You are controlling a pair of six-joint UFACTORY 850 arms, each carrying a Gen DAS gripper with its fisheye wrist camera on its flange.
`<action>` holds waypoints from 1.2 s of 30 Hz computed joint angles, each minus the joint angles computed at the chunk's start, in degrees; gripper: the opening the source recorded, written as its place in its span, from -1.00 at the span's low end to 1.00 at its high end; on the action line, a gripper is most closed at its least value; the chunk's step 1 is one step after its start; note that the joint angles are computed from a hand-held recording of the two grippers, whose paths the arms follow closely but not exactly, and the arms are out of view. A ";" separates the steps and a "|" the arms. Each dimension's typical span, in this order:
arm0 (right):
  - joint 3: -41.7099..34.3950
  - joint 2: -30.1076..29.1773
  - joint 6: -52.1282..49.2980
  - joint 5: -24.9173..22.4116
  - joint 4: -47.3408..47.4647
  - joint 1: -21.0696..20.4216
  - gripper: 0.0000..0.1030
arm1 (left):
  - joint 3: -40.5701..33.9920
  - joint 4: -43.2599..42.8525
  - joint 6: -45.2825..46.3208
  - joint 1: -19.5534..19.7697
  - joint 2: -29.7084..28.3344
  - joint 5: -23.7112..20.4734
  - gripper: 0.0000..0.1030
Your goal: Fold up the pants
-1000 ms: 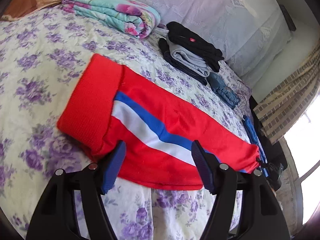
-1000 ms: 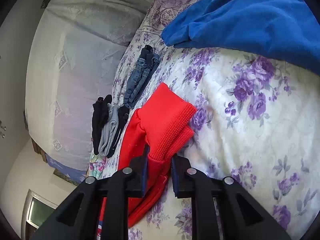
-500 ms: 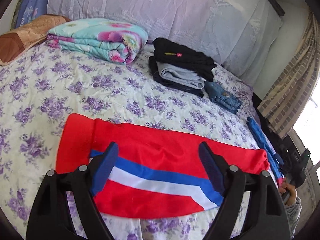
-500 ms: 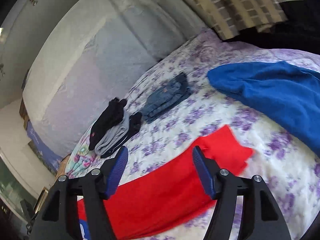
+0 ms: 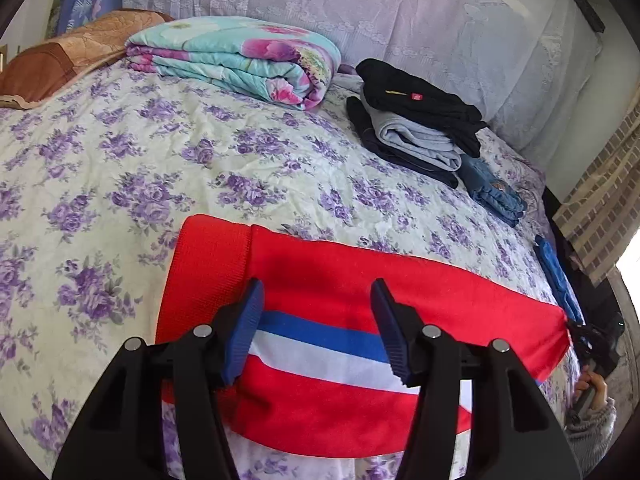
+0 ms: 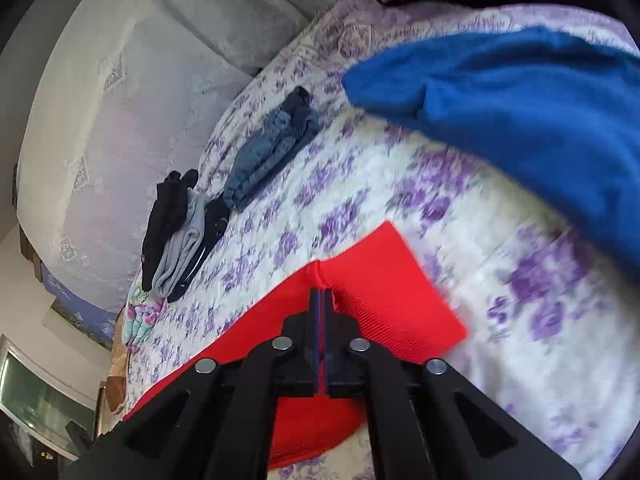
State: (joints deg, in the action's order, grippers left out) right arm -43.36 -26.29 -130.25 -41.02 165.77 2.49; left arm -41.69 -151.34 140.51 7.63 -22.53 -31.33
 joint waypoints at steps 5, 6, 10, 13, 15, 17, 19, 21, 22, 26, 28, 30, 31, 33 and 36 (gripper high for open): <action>7.10 7.17 -11.12 0.27 10.24 2.42 0.57 | 7.67 -18.75 14.64 -3.12 7.27 -3.13 0.83; 8.19 7.54 -8.27 -0.32 7.32 1.66 0.57 | 9.06 -17.78 13.36 -2.96 8.40 -3.55 0.83; 9.61 3.93 10.19 -7.09 -6.21 -0.54 0.57 | 12.33 -10.00 4.60 -1.51 10.77 -2.54 0.83; 9.06 1.57 13.31 -10.25 -6.81 0.21 0.56 | 13.11 -10.29 4.54 -1.94 10.83 -0.22 0.83; 8.42 0.95 14.72 -11.12 -7.54 0.22 0.57 | 13.34 -9.58 3.36 -1.71 10.33 -0.21 0.83; 8.14 0.95 17.22 -11.14 -8.25 0.04 0.57 | 13.27 -9.44 1.72 -1.62 9.71 -0.51 0.83; 8.56 1.48 16.65 -11.69 -7.62 0.43 0.57 | 13.30 -6.92 -0.82 -1.81 10.02 -1.22 0.83; 9.57 3.65 15.39 -11.83 -7.49 0.81 0.58 | 12.89 -6.27 -0.01 -3.06 10.98 -1.09 0.83; 9.09 4.42 14.38 -12.58 -10.79 1.07 0.58 | 12.48 -6.80 1.54 -4.14 11.49 -1.09 0.83; -2.16 1.19 24.10 -10.65 -34.18 3.33 0.58 | 6.89 0.05 0.66 -8.75 9.18 0.33 0.83; -11.64 -3.21 31.72 -8.60 -46.18 6.29 0.58 | 3.14 2.00 1.01 -12.08 6.02 2.05 0.83; -22.75 -8.85 39.11 -6.18 -58.17 9.89 0.59 | 0.07 1.19 3.99 -15.38 2.79 3.15 0.83; -28.75 -12.15 43.01 -5.70 -64.17 11.53 0.62 | -1.64 1.70 3.99 -16.81 1.08 4.48 0.83; -40.31 -18.76 54.61 -6.01 -76.16 13.54 0.70 | -4.96 8.19 -3.20 -18.19 -2.83 6.70 0.80; -58.29 -28.97 72.60 -7.57 -94.06 16.28 0.71 | -5.85 7.97 -4.10 -19.02 -6.72 6.92 0.75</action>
